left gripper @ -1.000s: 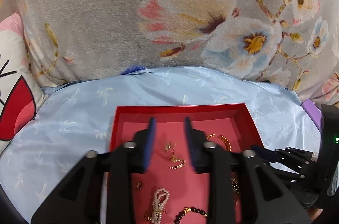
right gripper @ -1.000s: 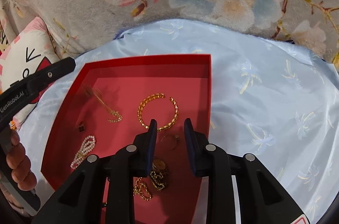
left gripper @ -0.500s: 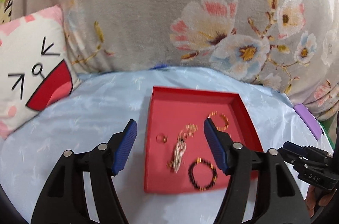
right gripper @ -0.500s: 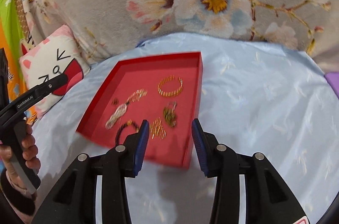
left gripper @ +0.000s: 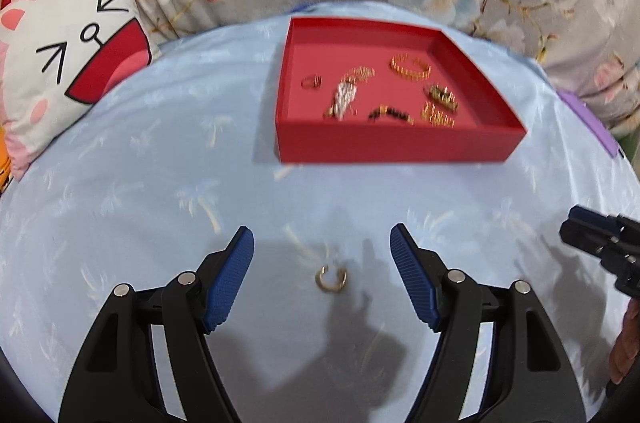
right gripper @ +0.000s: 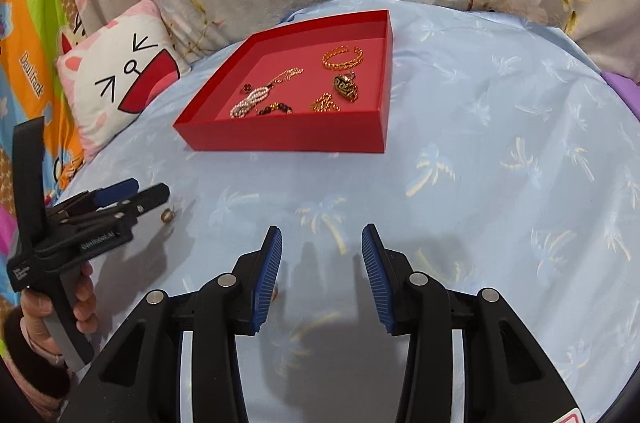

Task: Organize jewelry
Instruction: 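Close the left tool on the gold hoop earring while the right tool approaches another hoop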

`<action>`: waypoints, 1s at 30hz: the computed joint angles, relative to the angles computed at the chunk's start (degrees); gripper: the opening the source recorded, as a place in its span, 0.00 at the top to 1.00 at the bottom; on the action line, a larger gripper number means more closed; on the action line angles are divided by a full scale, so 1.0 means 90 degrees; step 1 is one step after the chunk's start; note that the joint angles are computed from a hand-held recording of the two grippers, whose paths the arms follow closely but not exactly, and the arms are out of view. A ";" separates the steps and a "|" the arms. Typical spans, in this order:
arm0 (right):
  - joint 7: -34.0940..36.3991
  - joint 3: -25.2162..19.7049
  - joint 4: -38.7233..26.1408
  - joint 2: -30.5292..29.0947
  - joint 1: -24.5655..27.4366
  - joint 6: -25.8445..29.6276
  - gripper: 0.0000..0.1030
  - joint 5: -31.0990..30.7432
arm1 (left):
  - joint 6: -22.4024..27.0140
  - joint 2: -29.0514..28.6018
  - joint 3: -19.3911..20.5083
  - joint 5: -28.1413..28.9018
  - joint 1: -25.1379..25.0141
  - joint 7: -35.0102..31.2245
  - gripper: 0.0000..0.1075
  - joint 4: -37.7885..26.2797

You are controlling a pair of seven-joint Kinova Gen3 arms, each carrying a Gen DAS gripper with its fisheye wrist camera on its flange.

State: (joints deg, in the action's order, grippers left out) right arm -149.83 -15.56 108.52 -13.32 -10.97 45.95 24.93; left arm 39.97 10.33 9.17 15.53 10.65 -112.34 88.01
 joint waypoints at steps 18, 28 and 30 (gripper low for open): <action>-0.0511 -0.0245 0.0028 0.0489 -0.0833 0.0434 0.60 0.0910 | 0.0256 0.0111 0.0022 0.0052 -0.0036 -0.0176 0.69 0.0054; -0.0109 -0.0023 -0.0137 0.0676 -0.1062 0.0539 0.61 0.0648 | 0.0329 0.0108 0.0062 0.0442 -0.0174 -0.0567 0.85 0.0085; -0.0115 0.0004 -0.0119 0.0663 -0.1072 0.0507 0.63 0.0632 | 0.0353 0.0110 0.0062 0.0493 -0.0189 -0.0633 0.85 0.0082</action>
